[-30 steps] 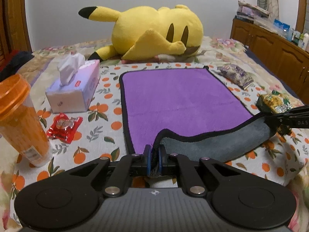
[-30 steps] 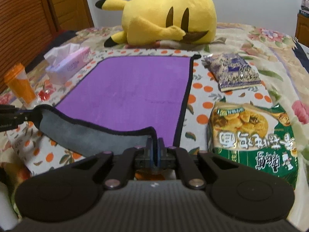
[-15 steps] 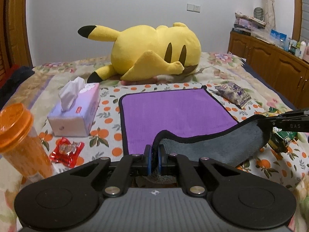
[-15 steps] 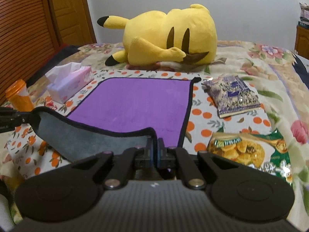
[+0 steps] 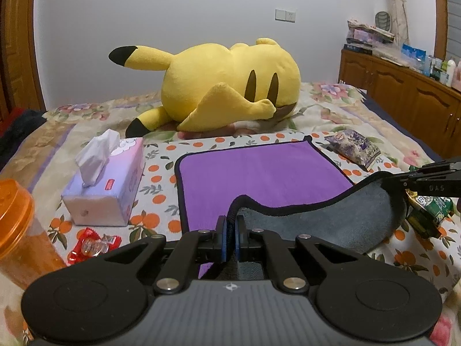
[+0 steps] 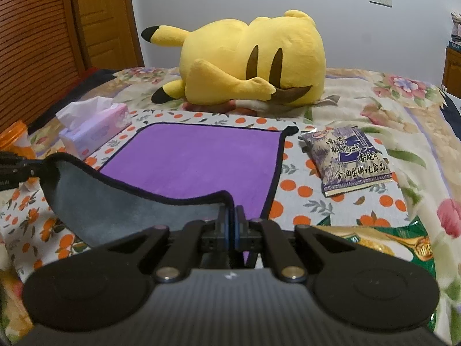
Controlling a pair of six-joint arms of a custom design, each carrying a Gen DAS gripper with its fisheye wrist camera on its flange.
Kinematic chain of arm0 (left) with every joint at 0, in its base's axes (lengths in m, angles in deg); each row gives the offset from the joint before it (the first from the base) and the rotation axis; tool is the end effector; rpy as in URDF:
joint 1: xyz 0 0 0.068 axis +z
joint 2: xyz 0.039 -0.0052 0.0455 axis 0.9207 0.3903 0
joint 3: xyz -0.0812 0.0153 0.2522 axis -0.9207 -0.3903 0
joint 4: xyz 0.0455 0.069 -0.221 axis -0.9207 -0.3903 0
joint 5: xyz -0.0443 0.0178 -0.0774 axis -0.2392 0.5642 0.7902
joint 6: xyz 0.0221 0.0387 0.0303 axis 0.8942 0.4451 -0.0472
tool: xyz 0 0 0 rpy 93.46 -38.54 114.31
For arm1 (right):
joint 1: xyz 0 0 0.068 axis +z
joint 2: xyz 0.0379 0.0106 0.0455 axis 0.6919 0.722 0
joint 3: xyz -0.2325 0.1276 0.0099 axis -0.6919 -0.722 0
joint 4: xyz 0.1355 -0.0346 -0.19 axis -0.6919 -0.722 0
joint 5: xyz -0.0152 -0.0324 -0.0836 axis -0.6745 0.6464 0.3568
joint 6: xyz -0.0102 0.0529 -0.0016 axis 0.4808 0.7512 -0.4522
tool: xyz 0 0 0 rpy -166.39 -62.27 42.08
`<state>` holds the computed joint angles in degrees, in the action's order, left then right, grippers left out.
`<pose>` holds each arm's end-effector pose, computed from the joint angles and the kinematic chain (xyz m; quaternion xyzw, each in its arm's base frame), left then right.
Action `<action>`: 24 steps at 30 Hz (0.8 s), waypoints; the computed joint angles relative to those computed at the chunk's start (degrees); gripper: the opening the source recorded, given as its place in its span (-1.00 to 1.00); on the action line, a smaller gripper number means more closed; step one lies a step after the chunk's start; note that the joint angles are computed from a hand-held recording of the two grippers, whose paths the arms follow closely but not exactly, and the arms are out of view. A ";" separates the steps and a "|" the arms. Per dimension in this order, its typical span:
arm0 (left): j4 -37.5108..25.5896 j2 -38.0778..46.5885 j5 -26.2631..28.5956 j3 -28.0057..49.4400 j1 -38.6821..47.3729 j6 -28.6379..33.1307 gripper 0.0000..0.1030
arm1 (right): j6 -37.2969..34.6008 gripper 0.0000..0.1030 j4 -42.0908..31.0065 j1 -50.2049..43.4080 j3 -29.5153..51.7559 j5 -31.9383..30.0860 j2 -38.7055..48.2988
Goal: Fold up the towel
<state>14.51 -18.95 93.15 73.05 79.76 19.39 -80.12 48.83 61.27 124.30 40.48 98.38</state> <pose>0.2020 0.0409 0.2354 -0.0245 0.8880 0.0149 0.4589 0.3266 0.1160 0.1845 -0.2625 0.8410 0.2006 0.4285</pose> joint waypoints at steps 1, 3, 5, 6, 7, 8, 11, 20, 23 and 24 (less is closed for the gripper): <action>0.13 0.17 -0.02 0.20 -0.12 0.04 -0.88 | -0.06 -0.91 0.10 -0.01 0.23 -0.07 0.21; 0.29 0.46 0.08 0.90 -0.23 0.09 -0.88 | -0.17 -0.91 0.17 -0.16 0.83 -0.40 0.63; 0.30 0.84 0.07 1.83 -0.35 0.05 -0.88 | -0.05 -0.91 0.34 -0.26 1.54 -0.65 0.88; 0.30 0.98 0.02 2.30 -0.44 0.01 -0.88 | 0.07 -0.91 0.40 -0.34 1.89 -0.86 0.93; 0.29 0.98 0.02 2.59 -0.49 -0.08 -0.88 | 0.17 -0.91 0.57 -0.39 2.17 -0.98 0.97; 0.31 1.22 -0.01 3.15 -0.57 -0.19 -0.88 | 0.25 -0.91 0.60 -0.40 2.62 -1.13 1.05; 0.80 2.25 -0.62 4.51 -1.12 0.10 -0.88 | 0.26 -0.91 0.90 -0.35 3.72 -1.42 1.07; 2.74 5.75 -1.40 7.80 -2.13 0.98 -0.88 | -0.33 -0.91 1.53 0.63 6.95 -0.70 2.14; 3.61 7.89 -1.45 9.45 -2.01 0.88 -0.88 | -0.39 -0.91 1.53 0.84 8.64 -0.32 3.18; 3.91 8.60 -1.28 9.92 -1.88 0.78 -0.88 | -0.27 -0.91 1.37 0.91 9.36 -0.10 3.60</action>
<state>18.42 -10.34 91.87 82.97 77.88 20.17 -80.39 50.19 62.18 133.67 40.38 101.99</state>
